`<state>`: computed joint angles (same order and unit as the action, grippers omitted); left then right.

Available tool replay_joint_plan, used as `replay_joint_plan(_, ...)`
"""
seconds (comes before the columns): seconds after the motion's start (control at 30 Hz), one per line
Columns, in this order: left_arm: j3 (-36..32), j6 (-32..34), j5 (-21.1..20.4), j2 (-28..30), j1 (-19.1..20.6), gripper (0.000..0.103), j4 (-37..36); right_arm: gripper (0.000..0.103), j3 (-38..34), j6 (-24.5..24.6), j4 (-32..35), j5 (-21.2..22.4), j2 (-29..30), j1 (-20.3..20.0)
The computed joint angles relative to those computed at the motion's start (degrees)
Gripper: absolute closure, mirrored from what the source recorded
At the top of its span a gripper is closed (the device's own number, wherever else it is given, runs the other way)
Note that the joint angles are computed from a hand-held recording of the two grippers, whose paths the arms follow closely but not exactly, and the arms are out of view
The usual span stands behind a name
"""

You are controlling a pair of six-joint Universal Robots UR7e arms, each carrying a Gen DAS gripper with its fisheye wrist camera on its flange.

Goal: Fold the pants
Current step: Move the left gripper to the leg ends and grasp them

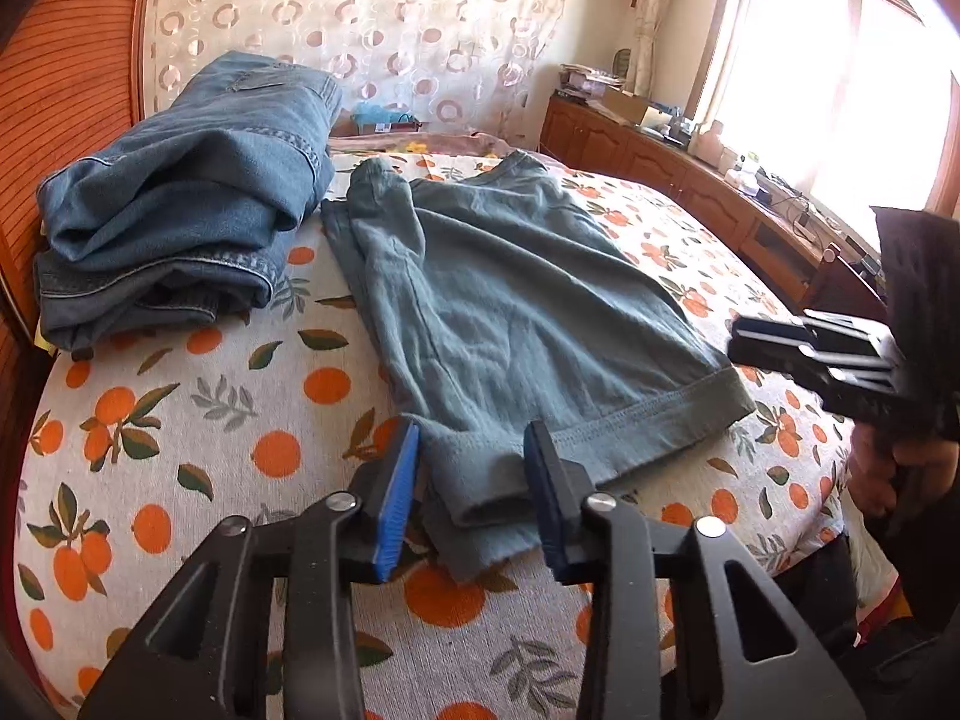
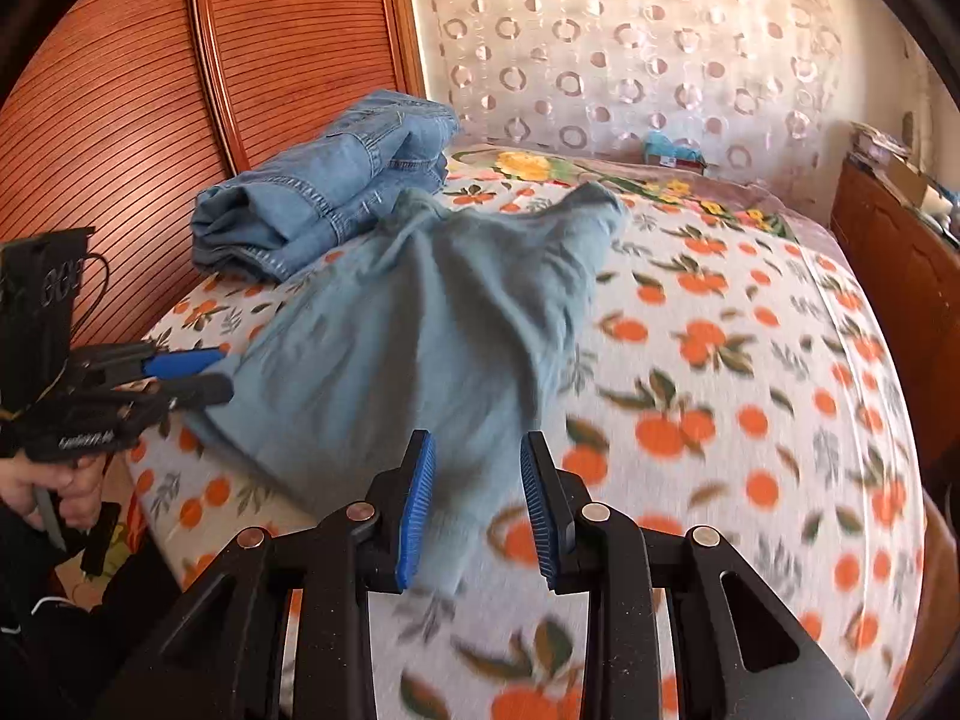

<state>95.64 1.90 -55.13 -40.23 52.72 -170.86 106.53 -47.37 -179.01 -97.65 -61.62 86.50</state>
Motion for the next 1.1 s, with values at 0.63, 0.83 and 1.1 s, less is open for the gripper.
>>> replay_joint_plan(0.63, 3.06, -2.08, 1.78, -2.02, -1.47, 0.081, 2.81, 0.072, 5.42, 0.89, 1.05, 2.85, -4.24, -2.87)
replay_joint_plan(0.83, 4.25, -3.35, 1.34, -3.1, -1.49, 0.074, 3.58, 0.072, 5.23, 2.1, -1.74, 2.76, -3.84, -2.03)
replay_joint_plan(1.1, 3.92, -3.21, 1.09, -3.5, -1.54, 0.058, -0.96, 0.072, 2.79, 3.93, -2.83, 1.48, -1.43, -0.73)
